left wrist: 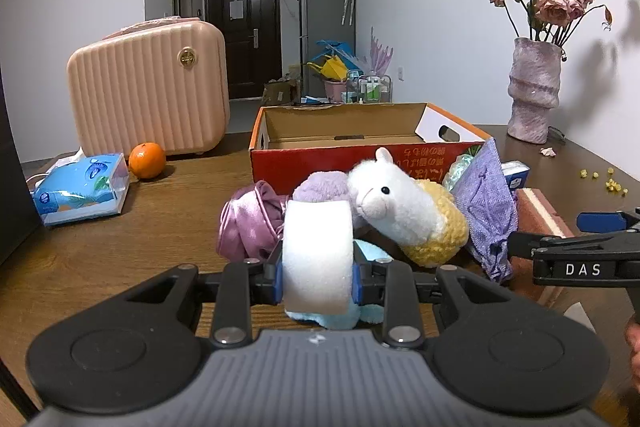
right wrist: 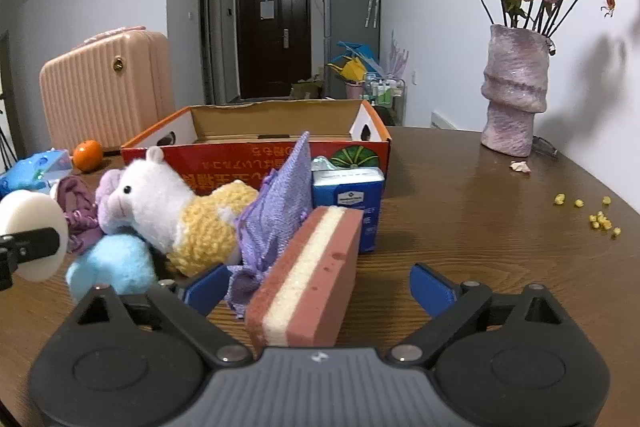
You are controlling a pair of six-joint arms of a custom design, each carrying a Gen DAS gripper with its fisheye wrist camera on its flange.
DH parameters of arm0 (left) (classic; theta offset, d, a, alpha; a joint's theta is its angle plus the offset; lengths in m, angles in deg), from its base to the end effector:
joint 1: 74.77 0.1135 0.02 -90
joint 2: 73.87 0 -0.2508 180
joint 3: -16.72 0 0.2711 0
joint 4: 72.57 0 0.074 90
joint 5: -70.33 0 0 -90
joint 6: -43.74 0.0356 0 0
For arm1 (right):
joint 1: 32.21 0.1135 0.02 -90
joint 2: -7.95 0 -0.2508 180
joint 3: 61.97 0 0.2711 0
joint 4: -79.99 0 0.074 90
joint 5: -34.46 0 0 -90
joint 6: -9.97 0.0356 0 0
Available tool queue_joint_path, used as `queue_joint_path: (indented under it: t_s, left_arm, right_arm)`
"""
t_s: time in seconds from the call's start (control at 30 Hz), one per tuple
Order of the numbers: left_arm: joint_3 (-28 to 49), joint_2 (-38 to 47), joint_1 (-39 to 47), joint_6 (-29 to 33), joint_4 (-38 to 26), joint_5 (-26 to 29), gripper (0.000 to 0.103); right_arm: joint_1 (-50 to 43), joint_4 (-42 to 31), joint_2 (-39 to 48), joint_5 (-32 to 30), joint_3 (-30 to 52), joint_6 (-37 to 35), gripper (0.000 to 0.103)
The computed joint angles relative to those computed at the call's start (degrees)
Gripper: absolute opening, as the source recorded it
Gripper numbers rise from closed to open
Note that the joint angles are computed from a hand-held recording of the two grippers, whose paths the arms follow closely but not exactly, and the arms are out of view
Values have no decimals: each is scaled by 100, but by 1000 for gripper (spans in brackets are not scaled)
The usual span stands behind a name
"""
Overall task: Organize soft objects
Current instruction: 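Lift the white cylinder with the left gripper while the right gripper grasps the pink-white sponge block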
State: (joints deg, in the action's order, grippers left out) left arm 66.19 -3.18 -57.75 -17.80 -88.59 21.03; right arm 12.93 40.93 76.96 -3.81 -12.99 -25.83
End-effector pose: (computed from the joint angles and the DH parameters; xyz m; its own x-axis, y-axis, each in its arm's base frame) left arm 0.2651 0.0569 0.1910 -0.3779 0.2621 -0.8880 0.5171 0.8553 0.0325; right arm 0.1850 0.1463 0.1724 -0.4794 0.2305 -0.8468 0.4004 0.9160 0.0226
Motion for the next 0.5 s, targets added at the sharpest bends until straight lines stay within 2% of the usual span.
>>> queue_joint_path:
  t_s: [0.2,0.3,0.5]
  left_arm:
    - [-43,-24,-20,32,22,-31,30]
    - [-57,-31,-22,83,5,-20,30]
    - [-122,-109,9,203,-46,68,30]
  right_arm:
    - [-14,-416,132,115,144,351,79]
    - [-125,-449,196,-35,165,345,62]
    - [-335,-311,295,-399,146,185,44]
